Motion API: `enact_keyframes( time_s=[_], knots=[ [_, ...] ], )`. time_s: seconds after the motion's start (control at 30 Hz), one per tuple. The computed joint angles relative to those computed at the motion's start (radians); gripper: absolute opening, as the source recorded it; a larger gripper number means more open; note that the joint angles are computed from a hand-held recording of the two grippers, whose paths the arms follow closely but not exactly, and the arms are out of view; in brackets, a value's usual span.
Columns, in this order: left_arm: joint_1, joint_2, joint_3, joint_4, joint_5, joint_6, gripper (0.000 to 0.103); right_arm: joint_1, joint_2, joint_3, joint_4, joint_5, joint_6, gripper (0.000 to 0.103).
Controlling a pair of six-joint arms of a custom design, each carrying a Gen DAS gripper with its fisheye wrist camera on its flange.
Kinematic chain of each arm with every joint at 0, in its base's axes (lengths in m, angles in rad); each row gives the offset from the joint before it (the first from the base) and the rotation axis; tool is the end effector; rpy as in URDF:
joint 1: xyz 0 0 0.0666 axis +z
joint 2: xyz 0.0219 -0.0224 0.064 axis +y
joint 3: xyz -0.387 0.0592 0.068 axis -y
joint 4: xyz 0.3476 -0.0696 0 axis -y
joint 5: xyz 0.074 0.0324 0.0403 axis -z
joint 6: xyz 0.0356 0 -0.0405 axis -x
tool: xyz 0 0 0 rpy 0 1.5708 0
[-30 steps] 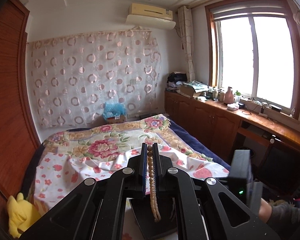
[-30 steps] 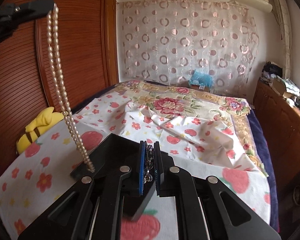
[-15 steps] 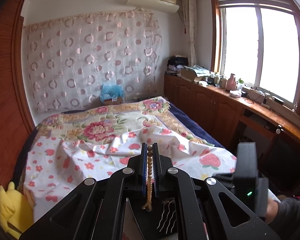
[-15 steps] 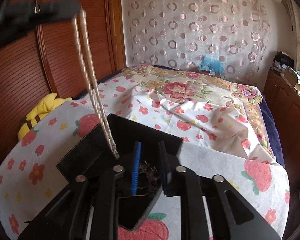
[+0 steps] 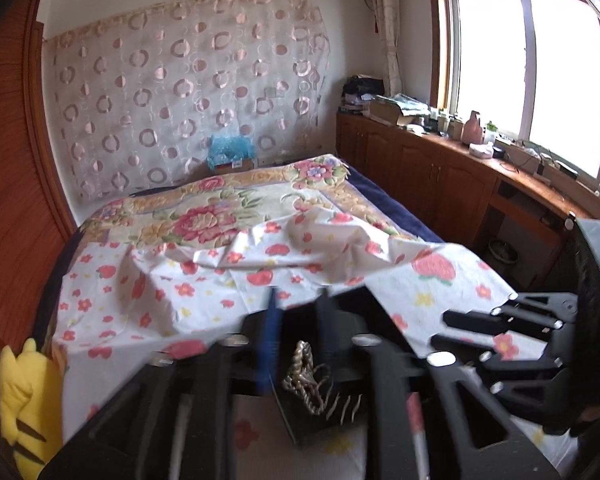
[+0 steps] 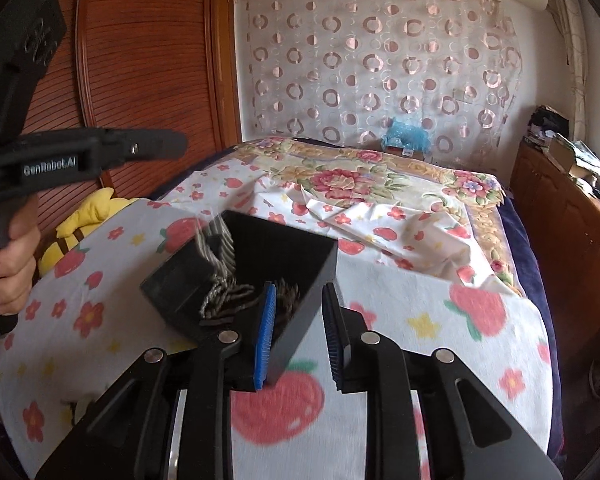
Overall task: Organize jewelry
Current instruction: 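Carry necklace and hairpins over the black box while both tools open to drop them, then move the left tool to the jade bangle while the right tool approaches the silver bangle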
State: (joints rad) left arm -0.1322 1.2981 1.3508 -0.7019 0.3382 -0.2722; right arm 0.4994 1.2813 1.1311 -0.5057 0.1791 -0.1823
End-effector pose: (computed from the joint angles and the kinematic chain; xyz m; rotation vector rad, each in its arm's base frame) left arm 0.4106 -0.0669 0.4747 0.6203 2.1035 -0.2963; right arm 0.3601 0.1888 0.4022 -0.2534 2.2057 0.1773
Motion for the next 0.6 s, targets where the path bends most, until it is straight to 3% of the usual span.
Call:
enact_keyframes(
  time_s=[0.13,0.2,0.37,0.47,0.6],
  knots=[
    [0.023,-0.065,-0.076,-0.003,0.013,-0.019,0.036,0.045,-0.079,-0.072,-0.012,0.046,-0.045,0.026],
    [0.04,-0.104,-0.122,-0.009,0.029,-0.031,0.048,0.078,-0.112,-0.104,-0.02,0.078,-0.073,0.026],
    [0.073,-0.175,-0.21,-0.022,0.042,-0.055,0.059,0.168,-0.189,-0.177,-0.053,0.162,-0.146,0.028],
    [0.096,-0.213,-0.261,-0.029,0.061,-0.066,0.079,0.213,-0.219,-0.213,-0.077,0.191,-0.196,0.036],
    [0.111,-0.243,-0.308,-0.037,0.06,-0.074,0.085,0.264,-0.245,-0.254,-0.101,0.222,-0.268,0.038]
  ],
)
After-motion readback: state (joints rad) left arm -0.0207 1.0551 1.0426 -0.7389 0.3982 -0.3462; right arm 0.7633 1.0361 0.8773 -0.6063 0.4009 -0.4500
